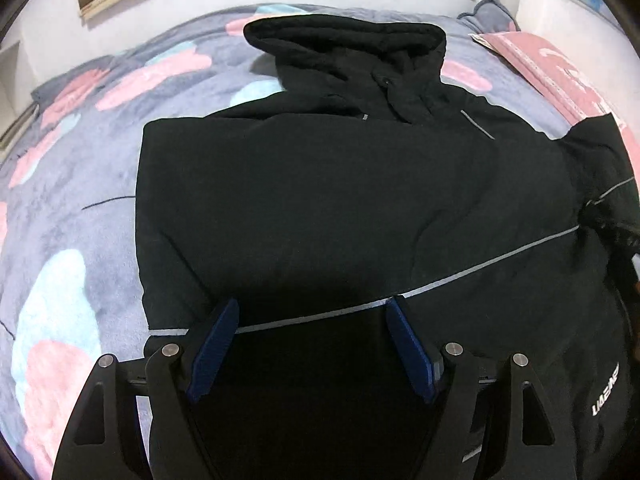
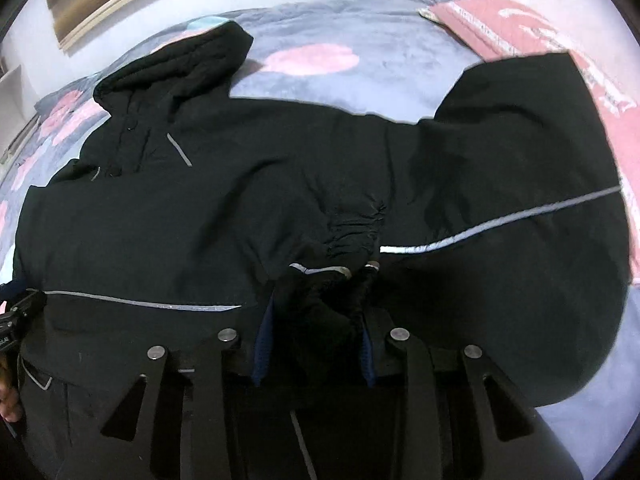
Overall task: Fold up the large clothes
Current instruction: 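Grasp the other sleeve cuff with the right gripper and lift it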
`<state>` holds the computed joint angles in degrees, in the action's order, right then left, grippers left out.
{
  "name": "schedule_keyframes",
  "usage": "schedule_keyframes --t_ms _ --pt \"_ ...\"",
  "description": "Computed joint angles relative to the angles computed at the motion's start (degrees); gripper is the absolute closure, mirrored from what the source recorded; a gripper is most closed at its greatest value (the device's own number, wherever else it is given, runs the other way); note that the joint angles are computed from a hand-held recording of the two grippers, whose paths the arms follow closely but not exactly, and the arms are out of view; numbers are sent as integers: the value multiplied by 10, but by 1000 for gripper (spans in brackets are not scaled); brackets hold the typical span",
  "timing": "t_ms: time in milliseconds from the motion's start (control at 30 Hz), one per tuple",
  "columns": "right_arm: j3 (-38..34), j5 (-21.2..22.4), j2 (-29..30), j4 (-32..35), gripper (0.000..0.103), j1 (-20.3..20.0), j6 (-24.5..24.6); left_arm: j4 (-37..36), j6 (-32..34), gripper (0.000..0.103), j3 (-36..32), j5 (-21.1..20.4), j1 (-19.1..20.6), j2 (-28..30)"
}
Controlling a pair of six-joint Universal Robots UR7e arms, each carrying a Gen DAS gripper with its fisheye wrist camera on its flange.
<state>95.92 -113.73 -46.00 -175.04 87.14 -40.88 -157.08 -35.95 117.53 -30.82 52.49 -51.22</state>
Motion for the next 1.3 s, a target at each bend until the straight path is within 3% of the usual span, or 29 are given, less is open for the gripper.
schedule_keyframes --t_ms 67,133,233,367,467,600,667,767,900,1000,1100,1233,1300 --pt "18 13 -25 -3 55 2 13 -35 16 23 9 6 -1 5" --pt "55 51 -57 -34 37 7 8 -53 21 23 16 13 -5 7" --pt "87 89 -81 -58 33 23 -23 -62 29 22 12 22 -6 15" --pt "86 48 -40 -78 34 40 -65 -80 41 22 15 31 -8 21" --pt "47 -22 12 -20 40 24 -29 -90 47 21 16 35 -8 24" --pt "61 -17 9 -45 40 21 -46 -48 28 21 7 48 -10 26" --pt "74 3 -21 -14 39 22 -42 -15 6 21 3 46 -12 18" --pt "95 75 -90 37 39 8 -25 33 -32 21 -1 22 -22 -1" --pt "100 132 -172 33 32 -14 -30 23 -29 21 -9 3 -52 0" --pt "69 131 -194 13 27 -38 -44 3 2 21 -42 -9 -72 26" --pt "-5 114 -176 25 19 -66 -36 -29 36 21 -81 -32 -78 60" --pt "-108 120 -143 86 19 -103 -11 -55 69 21 -151 -67 -68 125" --pt "-185 134 -109 144 19 -119 4 -54 72 21 -189 -62 -60 163"
